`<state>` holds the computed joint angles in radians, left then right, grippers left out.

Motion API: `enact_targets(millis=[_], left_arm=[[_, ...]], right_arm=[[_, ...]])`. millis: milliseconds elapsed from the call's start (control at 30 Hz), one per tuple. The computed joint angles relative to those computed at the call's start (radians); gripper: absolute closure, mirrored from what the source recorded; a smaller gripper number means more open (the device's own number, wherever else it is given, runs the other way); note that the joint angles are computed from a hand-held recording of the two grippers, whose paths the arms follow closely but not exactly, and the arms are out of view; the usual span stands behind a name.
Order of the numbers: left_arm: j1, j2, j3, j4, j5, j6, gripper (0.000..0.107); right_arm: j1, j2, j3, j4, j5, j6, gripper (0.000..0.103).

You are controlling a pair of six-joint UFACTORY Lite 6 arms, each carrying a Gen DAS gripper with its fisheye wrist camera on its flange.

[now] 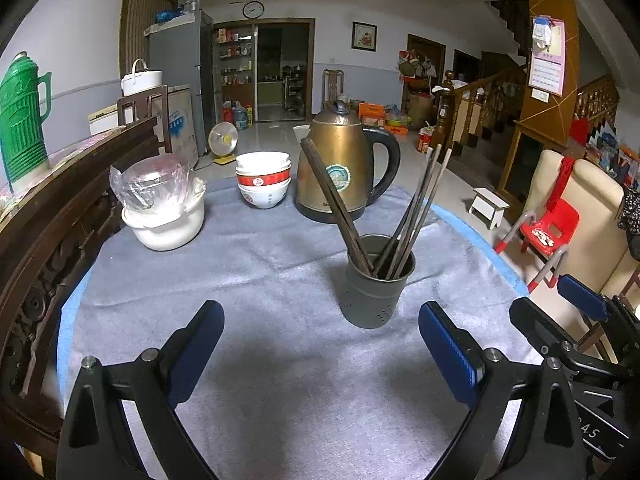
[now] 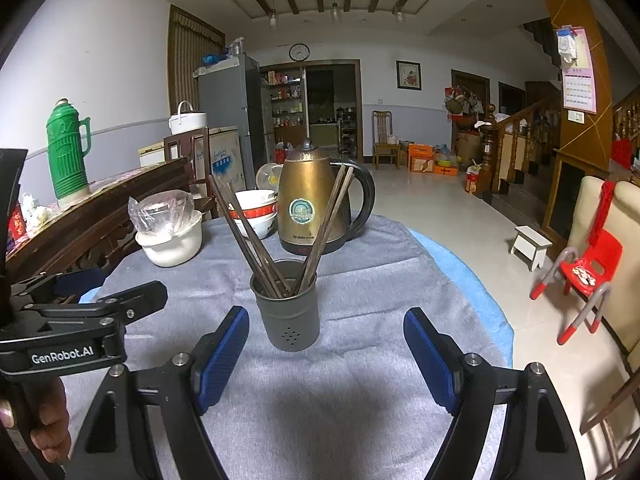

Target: Organize utensils

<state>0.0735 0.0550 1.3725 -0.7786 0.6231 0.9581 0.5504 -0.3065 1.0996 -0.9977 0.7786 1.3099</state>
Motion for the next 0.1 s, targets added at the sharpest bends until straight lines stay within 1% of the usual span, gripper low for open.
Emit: enact_targets(millis=[100], left_arm=[[-0.009, -0.008, -0.005, 0.001, -0.004, 0.006, 0.009]], right_arm=[[0.000, -0.002, -0.006, -0.004, -0.002, 0.006, 0.021]])
